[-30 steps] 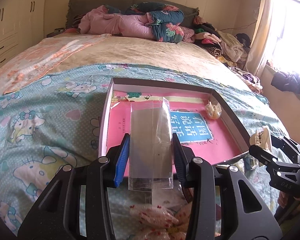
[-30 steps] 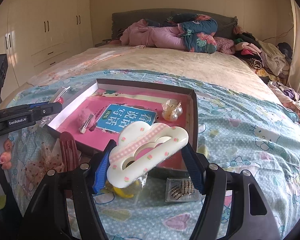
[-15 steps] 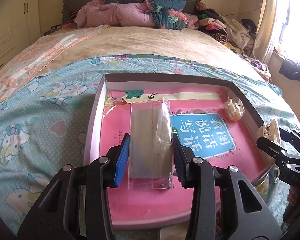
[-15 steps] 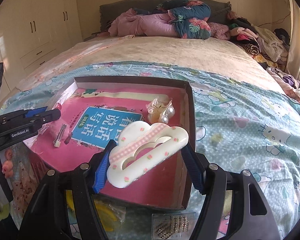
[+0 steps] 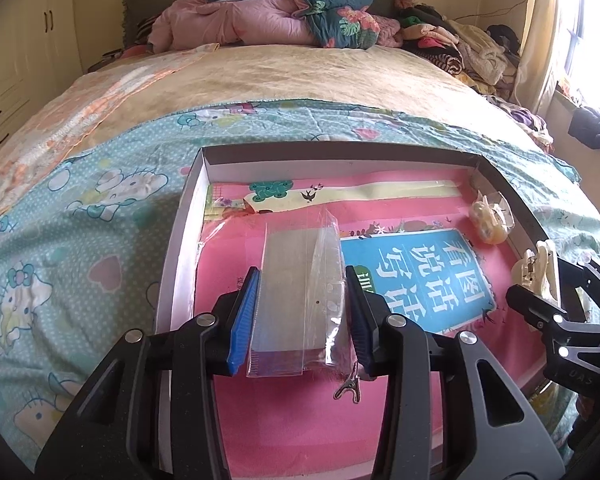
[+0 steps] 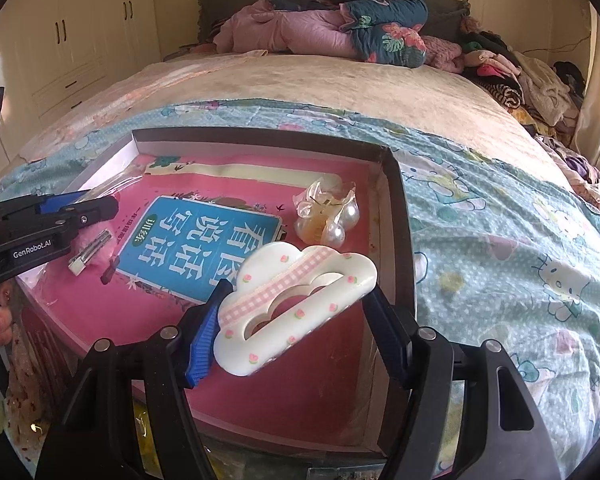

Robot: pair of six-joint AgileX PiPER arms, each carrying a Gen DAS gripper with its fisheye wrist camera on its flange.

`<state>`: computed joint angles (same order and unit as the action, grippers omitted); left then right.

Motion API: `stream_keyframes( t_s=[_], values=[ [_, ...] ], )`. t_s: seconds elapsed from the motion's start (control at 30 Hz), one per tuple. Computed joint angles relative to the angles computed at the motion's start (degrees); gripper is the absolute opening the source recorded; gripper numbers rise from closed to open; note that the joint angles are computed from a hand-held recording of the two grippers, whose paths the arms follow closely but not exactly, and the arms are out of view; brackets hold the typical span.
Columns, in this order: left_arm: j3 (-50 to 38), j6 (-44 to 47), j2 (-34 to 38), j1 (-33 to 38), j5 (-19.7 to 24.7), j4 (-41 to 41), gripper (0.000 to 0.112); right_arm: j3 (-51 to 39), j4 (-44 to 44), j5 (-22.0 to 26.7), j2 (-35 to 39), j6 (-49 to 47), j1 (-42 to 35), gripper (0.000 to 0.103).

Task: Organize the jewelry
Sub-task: 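Carry the cloud clip and plastic bag into the tray and release both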

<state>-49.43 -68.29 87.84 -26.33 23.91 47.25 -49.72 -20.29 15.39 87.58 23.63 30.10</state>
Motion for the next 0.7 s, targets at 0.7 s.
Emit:
stream_keyframes(
  t_s=[0.7],
  values=[
    [2.4, -5.9, -5.4, -3.5, 2.7, 3.8, 0.055, 4.8, -1.7, -1.0, -7.2, 4.0, 0.6, 0.085]
  ],
)
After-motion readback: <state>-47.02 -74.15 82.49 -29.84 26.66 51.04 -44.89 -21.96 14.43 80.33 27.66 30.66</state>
